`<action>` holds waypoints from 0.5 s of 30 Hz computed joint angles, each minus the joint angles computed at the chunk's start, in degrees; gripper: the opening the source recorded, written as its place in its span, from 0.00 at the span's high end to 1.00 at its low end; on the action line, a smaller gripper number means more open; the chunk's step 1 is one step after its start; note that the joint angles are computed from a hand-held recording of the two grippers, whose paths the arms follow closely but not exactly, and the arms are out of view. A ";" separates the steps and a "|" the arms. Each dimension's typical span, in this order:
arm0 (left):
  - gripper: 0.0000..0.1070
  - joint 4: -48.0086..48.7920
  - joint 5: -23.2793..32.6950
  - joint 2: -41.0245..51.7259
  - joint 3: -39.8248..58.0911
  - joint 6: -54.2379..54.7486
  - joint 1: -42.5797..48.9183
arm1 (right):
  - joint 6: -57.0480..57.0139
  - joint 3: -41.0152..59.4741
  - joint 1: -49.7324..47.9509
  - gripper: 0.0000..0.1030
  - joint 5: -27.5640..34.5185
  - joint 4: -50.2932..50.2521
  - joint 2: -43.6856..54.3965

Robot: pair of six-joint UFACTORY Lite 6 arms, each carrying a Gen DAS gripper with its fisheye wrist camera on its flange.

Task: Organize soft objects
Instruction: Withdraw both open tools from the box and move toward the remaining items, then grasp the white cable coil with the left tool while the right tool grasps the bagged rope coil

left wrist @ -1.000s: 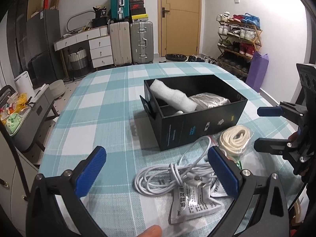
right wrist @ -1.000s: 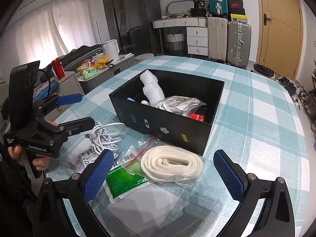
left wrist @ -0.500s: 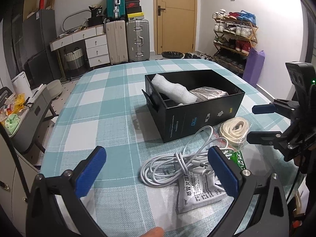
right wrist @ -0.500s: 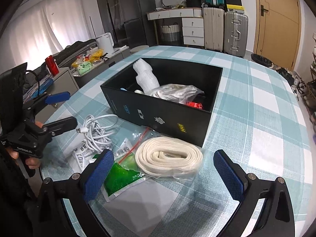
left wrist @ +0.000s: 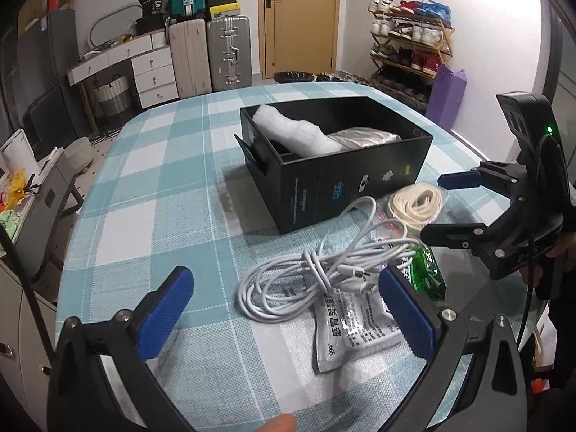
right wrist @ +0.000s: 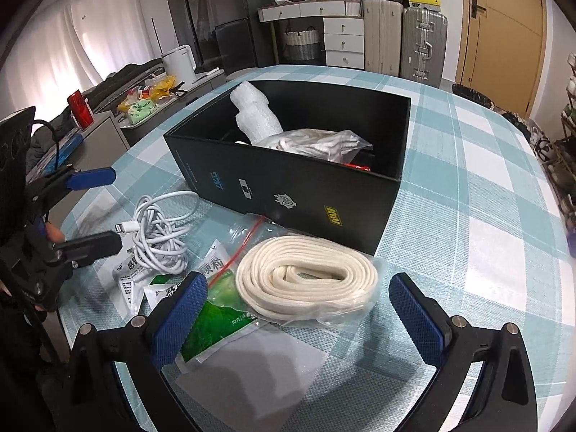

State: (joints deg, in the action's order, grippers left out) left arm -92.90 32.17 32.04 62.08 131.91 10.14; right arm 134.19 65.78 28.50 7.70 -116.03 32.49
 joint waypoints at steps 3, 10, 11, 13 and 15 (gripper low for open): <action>0.04 -1.34 -1.37 0.44 0.01 0.89 -0.51 | -4.71 1.32 0.09 0.00 0.02 5.45 1.25; 0.04 -2.39 -2.68 1.35 0.25 1.31 -1.40 | -12.56 2.79 0.49 0.00 0.36 13.58 2.48; 0.04 -1.62 -2.58 1.33 0.20 0.90 -1.33 | -12.55 2.77 0.51 0.00 0.41 13.54 2.45; 0.04 1.25 -1.74 1.26 0.52 -0.54 -1.00 | -13.14 2.64 0.59 0.00 0.41 14.18 2.33; 0.04 2.22 -0.53 0.62 0.11 -0.42 -0.45 | -11.64 2.15 0.57 0.00 0.44 12.43 1.69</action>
